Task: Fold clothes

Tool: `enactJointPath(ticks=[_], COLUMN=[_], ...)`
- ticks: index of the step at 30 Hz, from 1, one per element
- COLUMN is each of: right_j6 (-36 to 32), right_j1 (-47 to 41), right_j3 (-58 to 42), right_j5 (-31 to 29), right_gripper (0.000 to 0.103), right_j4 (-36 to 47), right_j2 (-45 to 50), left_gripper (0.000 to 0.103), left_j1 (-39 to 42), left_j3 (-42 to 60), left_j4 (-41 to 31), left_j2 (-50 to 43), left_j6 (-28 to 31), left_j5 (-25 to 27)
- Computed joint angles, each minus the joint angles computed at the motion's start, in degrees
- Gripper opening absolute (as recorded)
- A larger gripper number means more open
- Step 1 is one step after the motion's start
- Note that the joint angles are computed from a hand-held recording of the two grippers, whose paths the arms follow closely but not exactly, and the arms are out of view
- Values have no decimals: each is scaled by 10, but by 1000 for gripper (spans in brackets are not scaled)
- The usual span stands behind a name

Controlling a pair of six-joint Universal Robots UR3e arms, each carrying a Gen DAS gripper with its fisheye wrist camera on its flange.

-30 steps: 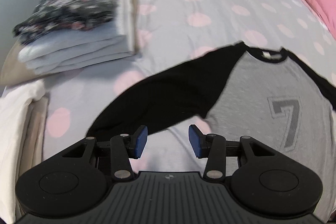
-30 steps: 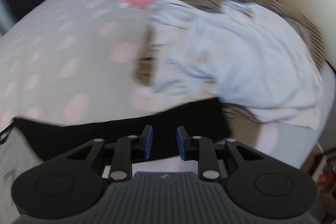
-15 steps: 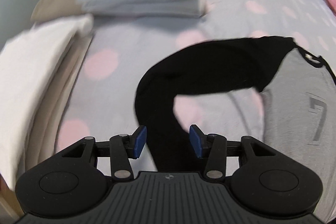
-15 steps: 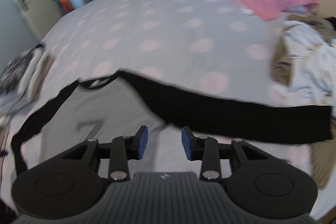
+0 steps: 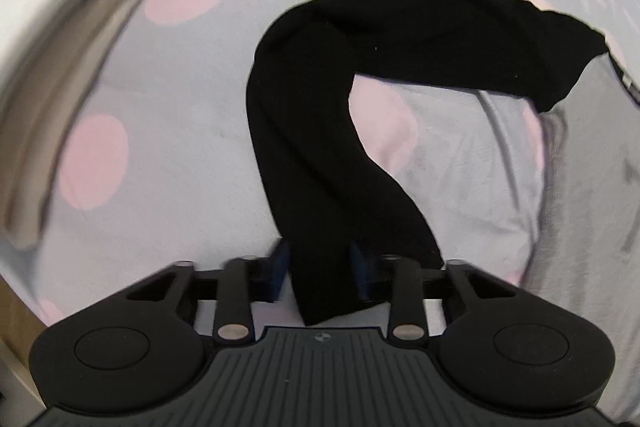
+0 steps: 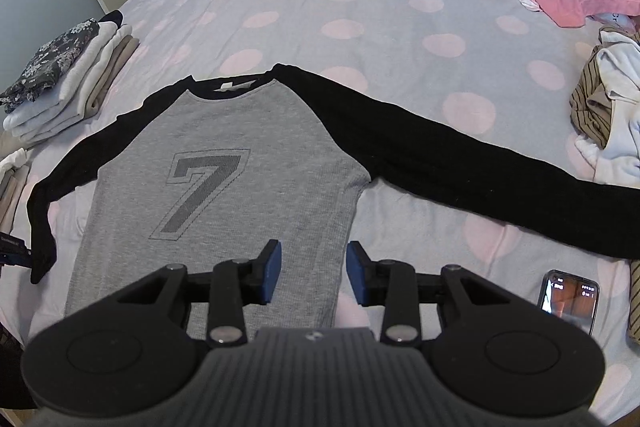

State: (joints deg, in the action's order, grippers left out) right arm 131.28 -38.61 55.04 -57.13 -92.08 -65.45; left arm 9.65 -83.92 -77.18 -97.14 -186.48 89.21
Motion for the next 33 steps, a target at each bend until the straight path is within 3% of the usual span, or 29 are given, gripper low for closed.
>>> enactJointPath(ticks=[6, 13, 21, 28, 33], right_j6=[-7, -6, 2, 21, 12], right_j1=[3, 21, 39, 64, 83], right_j3=[-5, -7, -26, -47, -34], right_j5=[-8, -25, -44, -68, -88], right_gripper=[40, 40, 40, 40, 40], right_j4=[16, 17, 14, 0, -30], right_j2=[1, 8, 30, 61, 67], left_gripper=[2, 2, 2, 1, 2], left_j1=[70, 166, 229, 202, 188], left_j3=[-16, 75, 141, 149, 98], left_j4=[-1, -32, 34, 99, 189], left_j2=[84, 97, 29, -48, -63], left_j6=[9, 8, 12, 36, 69], left_j5=[-70, -99, -88, 24, 27])
